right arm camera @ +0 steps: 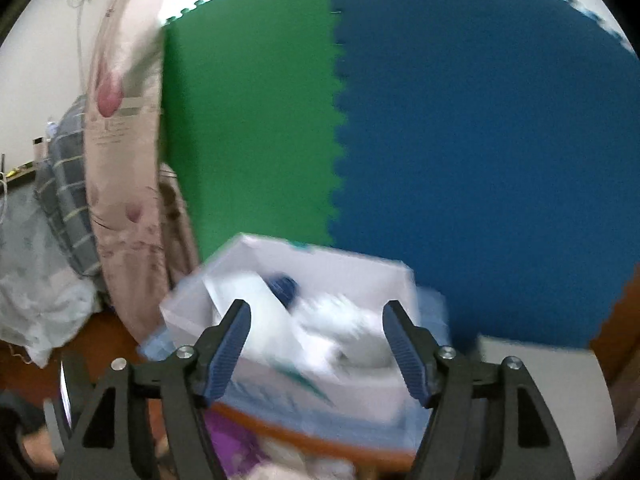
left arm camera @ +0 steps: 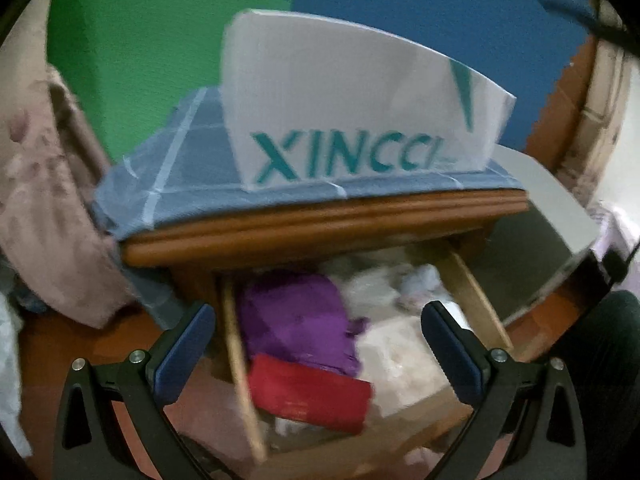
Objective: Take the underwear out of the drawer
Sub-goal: 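Move both tools back down toward the open drawer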
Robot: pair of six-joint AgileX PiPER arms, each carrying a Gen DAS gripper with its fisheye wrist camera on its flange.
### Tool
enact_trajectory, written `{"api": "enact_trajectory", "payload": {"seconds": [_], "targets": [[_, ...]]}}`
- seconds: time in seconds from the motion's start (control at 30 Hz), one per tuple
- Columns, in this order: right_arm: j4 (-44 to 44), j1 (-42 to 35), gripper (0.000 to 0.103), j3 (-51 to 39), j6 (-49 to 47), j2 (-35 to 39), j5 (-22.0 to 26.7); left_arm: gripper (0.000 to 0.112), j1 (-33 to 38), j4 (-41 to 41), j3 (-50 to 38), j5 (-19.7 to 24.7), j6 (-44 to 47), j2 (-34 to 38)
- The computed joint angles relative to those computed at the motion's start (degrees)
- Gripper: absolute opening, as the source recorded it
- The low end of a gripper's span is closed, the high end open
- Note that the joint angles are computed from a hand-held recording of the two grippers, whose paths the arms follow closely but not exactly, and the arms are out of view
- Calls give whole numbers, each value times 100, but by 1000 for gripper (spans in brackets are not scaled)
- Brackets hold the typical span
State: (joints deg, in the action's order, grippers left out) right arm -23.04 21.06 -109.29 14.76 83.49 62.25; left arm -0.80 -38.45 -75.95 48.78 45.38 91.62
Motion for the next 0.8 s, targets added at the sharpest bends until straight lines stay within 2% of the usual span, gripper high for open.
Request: {"api": "enact_trajectory", "payload": {"seconds": [0.03, 0.07, 0.1, 0.17, 0.23, 0.33, 0.43, 0.47, 0.5, 0.6, 0.67, 0.8], "targets": [[-166, 19, 71, 573, 162, -390, -26, 102, -35, -21, 11, 82, 32, 27], [-103, -77, 71, 1146, 364, -838, 176, 102, -105, 0, 72, 93, 78, 24], [-188, -98, 71, 1719, 422, -1231, 157, 102, -202, 70, 188, -12, 130, -21], [172, -397, 71, 2865, 419, -1990, -121, 102, -509, 571, 497, -455, 62, -169], [497, -765, 71, 3977, 177, -2596, -463, 102, -714, 1216, 677, -686, -233, -193], [913, -1111, 71, 5003, 31, -3077, -686, 102, -633, 1410, 726, -480, -429, -98], [887, -976, 71, 5163, -7, -3202, -957, 101, -504, 1419, 674, -83, -551, 38], [1198, -1055, 71, 5306, -242, -3327, -1278, 101, -510, 1403, 689, -11, -556, 43], [1454, -1143, 71, 5364, -461, -3311, -1401, 101, -585, 1473, 685, 0, -639, 53], [1565, -1152, 71, 5359, -548, -3076, -1421, 101, -961, 2012, 556, -7, -1136, 194], [1997, -1378, 71, 5392, -923, -3085, -1455, 99, -1316, 2699, 352, -32, -1767, 415], [3256, -2178, 71, 5485, -2174, -3248, -1497, 98, -1471, 2988, -113, 205, -2289, 806]]}}
